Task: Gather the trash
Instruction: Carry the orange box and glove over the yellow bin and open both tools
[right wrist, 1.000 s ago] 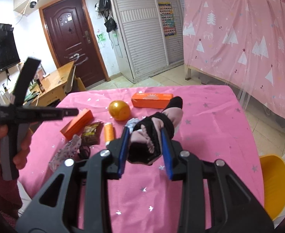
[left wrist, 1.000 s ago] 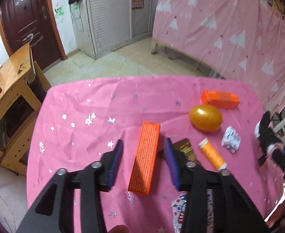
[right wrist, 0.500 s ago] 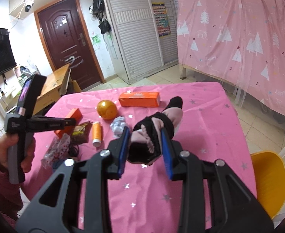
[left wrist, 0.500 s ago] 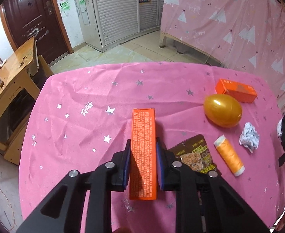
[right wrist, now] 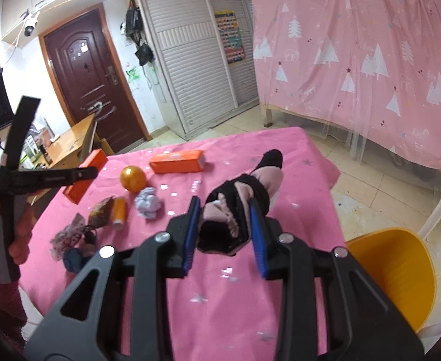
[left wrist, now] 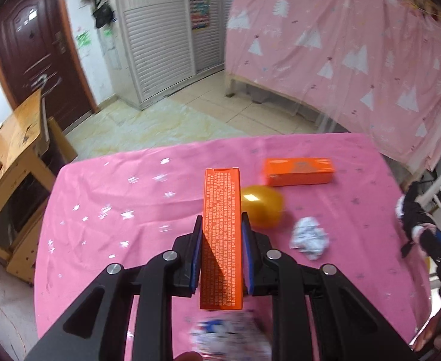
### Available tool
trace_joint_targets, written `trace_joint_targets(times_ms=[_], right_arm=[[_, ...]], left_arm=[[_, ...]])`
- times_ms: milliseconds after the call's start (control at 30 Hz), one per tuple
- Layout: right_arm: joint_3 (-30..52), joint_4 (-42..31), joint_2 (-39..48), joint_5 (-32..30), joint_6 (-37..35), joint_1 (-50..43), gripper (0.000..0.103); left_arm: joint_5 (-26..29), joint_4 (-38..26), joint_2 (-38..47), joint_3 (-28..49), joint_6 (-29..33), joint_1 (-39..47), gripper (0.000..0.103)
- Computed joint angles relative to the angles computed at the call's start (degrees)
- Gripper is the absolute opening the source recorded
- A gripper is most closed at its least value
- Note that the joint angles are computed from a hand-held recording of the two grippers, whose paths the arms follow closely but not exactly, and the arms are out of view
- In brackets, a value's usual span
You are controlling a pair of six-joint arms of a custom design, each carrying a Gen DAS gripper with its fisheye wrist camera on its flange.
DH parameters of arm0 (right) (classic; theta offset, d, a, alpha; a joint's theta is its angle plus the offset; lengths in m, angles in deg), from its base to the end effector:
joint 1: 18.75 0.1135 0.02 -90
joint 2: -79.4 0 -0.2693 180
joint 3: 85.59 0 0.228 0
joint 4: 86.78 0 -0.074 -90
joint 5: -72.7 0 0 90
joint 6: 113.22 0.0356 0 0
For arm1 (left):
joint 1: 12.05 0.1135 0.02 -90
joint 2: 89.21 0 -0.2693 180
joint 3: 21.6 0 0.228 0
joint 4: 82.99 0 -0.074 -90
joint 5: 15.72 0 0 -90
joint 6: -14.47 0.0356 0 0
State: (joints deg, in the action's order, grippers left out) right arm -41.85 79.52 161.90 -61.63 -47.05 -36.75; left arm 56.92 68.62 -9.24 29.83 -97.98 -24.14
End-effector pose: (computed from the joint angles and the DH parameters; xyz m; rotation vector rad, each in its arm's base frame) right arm 0.2200 -0.0453 0.1589 -0.4184 2.1937 0.5734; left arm 0.2294 -0.0383 0.1793 -0.3387 2.4807 0.1442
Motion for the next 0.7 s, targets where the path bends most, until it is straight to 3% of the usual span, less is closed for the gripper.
trace_joint_targets(times_ms=[400, 700], right_arm=[[5.64, -1.28, 8.31, -1.50, -6.25, -11.61, 0.030], [9.06, 0.14, 15.84, -0.51, -10.43, -18.12, 0.030]], left_arm=[[-3.54, -3.34, 12.35, 16.30, -7.13, -20.34, 0.017], [-3.51, -5.16, 25.53, 28.58, -7.83, -28.25, 0.017]])
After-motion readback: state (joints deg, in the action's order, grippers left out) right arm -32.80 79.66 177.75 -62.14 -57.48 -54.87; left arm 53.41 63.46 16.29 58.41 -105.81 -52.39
